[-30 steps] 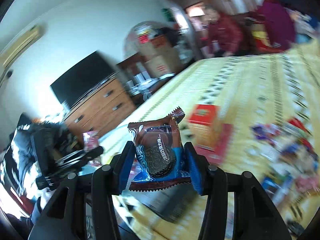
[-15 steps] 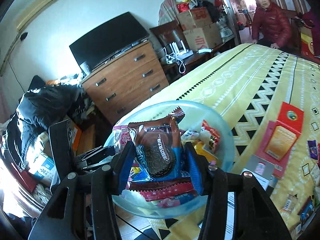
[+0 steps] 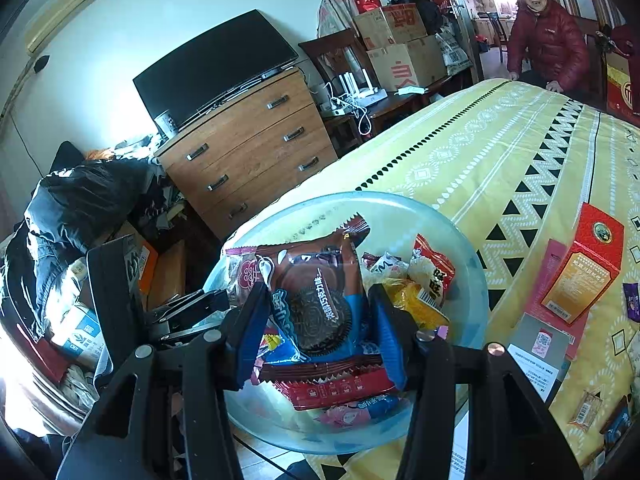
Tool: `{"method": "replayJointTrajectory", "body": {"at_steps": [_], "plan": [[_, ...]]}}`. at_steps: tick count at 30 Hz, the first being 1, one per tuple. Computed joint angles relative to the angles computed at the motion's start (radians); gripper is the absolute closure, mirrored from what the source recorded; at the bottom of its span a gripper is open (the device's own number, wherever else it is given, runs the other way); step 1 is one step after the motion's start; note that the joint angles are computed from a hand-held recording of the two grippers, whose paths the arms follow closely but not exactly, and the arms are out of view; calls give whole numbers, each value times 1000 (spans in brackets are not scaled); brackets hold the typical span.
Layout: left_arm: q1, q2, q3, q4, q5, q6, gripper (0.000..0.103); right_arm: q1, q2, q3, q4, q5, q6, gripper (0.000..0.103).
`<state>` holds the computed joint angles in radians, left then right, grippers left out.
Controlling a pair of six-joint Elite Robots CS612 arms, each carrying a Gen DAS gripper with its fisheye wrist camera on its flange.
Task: Organize snacks
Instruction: 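Carry both packets over the clear bowl and open both tools, then move both tools back over the snack pile on the bed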
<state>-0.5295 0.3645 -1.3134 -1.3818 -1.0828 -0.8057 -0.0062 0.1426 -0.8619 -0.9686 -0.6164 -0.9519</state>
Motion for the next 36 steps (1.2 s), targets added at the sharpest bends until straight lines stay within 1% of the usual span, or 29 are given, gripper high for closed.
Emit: {"method": "replayJointTrajectory", "body": {"at_steps": [2,3,4,5,6,9,13,16,19,21,24,31,34,35,36], "plan": [[1,-3,4,12,1,-4,59,2,1,2,-6,-5,6,46],[1,-4,4,16,2,-5,51,3,2,1,-14,-10,15,43],[2,-5,4,25,3,-11,29,4,5,-3,-26,-15,31,35],[2,-4,3,31,5,-17,17,6,9,-9,-43,-26,53,25],[1,-3,0,33,11,-22,0,6,12,-15,-53,-31,66,24],[0,-1,-9,59,26,-41,0,1,21,-33,-67,-25,84,24],[0,-2,-13,77,22,-55,0,-20,31,-51,-14,-3,75,24],[-6,-8,-4,68,28,-37,0,-42,50,-81,28,1,77,24],[-16,-21,18,36,30,1,0,-67,75,-112,50,-8,94,24],[-25,-31,37,10,28,33,0,-83,92,-132,42,-18,121,24],[-39,-46,63,-15,36,73,0,-111,111,-151,59,-27,150,24],[-75,-97,169,-85,31,174,0,-180,160,-207,78,-57,204,24],[-91,-119,225,-128,19,216,0,-208,180,-225,72,-68,238,24],[-96,-126,242,-147,7,231,0,-220,191,-235,63,-74,252,24],[-100,-135,268,-173,-23,254,0,-231,203,-249,45,-82,275,24]]}}
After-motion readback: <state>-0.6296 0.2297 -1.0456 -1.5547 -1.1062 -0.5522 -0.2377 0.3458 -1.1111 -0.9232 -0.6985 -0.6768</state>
